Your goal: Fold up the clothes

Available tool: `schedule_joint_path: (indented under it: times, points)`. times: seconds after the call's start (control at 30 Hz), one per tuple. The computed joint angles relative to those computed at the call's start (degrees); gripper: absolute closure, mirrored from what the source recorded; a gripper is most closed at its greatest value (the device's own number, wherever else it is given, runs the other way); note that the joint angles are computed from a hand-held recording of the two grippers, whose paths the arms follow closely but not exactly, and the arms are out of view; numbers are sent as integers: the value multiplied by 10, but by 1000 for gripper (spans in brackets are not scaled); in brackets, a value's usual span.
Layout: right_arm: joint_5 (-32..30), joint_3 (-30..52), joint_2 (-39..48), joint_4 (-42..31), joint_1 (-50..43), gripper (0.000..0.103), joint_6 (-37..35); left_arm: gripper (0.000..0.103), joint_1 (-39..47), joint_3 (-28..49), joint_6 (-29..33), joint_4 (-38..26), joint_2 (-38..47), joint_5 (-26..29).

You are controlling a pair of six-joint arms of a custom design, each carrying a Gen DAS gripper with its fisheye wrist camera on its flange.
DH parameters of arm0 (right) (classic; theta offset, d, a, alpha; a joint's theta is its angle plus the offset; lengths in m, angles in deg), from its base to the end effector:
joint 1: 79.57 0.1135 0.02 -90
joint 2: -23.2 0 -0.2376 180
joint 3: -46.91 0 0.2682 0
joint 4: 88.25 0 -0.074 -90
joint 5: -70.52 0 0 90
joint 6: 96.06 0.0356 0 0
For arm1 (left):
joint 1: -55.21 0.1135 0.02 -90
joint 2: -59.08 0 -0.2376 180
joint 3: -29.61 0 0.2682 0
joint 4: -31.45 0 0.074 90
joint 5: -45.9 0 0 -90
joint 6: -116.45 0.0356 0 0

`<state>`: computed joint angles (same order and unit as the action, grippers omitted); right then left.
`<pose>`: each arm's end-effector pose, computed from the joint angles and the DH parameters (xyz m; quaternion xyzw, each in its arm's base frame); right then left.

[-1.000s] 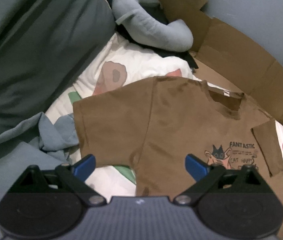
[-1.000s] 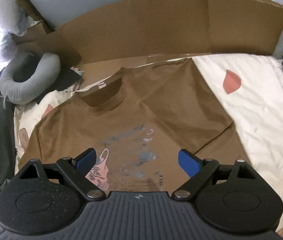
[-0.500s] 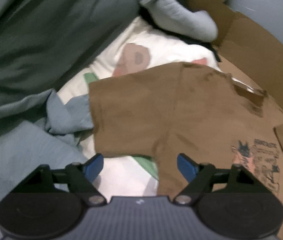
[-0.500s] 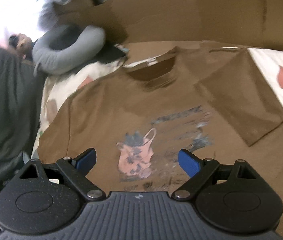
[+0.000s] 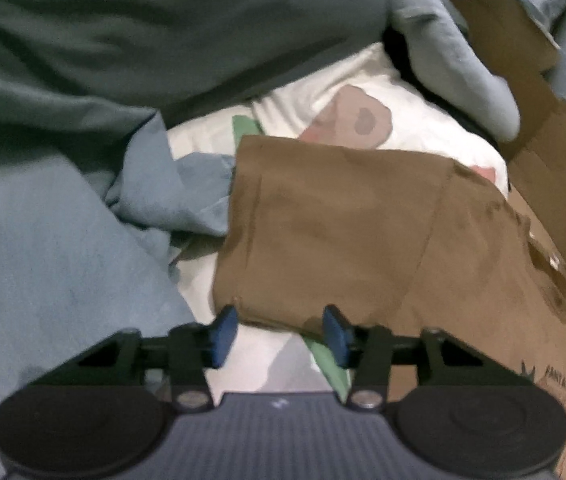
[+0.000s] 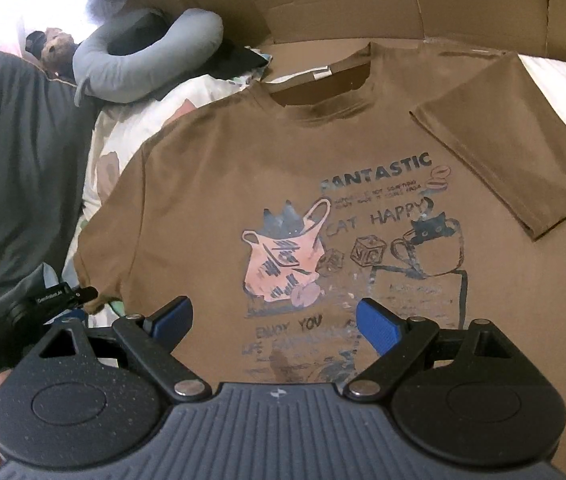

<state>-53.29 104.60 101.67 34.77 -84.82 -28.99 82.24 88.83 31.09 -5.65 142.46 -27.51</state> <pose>0.2460 -0.0027 0.1499 -0.1768 0.9353 0.2556 0.1693 0.2623 0.1224 0.1449 -0.1510 0.9473 -0.0674 0.2744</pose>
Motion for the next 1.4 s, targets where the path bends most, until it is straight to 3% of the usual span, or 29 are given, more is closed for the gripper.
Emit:
schedule_joint_path:
  times: [0.07,0.1,0.3,0.5,0.87,1.1,1.4]
  points:
    - [5,-4,-2,4,3,10,1,53,-3,-1,-15,3,7,-5]
    - [6,-5,-1,5,4,10,4,44,-1,-1,-21,4,11,0]
    - [6,-12,-3,7,9,10,11,25,9,-27,-76,46,18,42]
    - [19,-27,-15,14,17,10,7,22,26,-47,-127,89,32,84]
    - [25,-38,-22,3,11,10,-5,18,48,-36,-141,125,71,134]
    - [23,-41,-21,1,8,10,-6,24,70,-50,-146,126,37,171]
    - [17,-53,-27,8,18,10,-10,36,71,-48,-98,105,3,190]
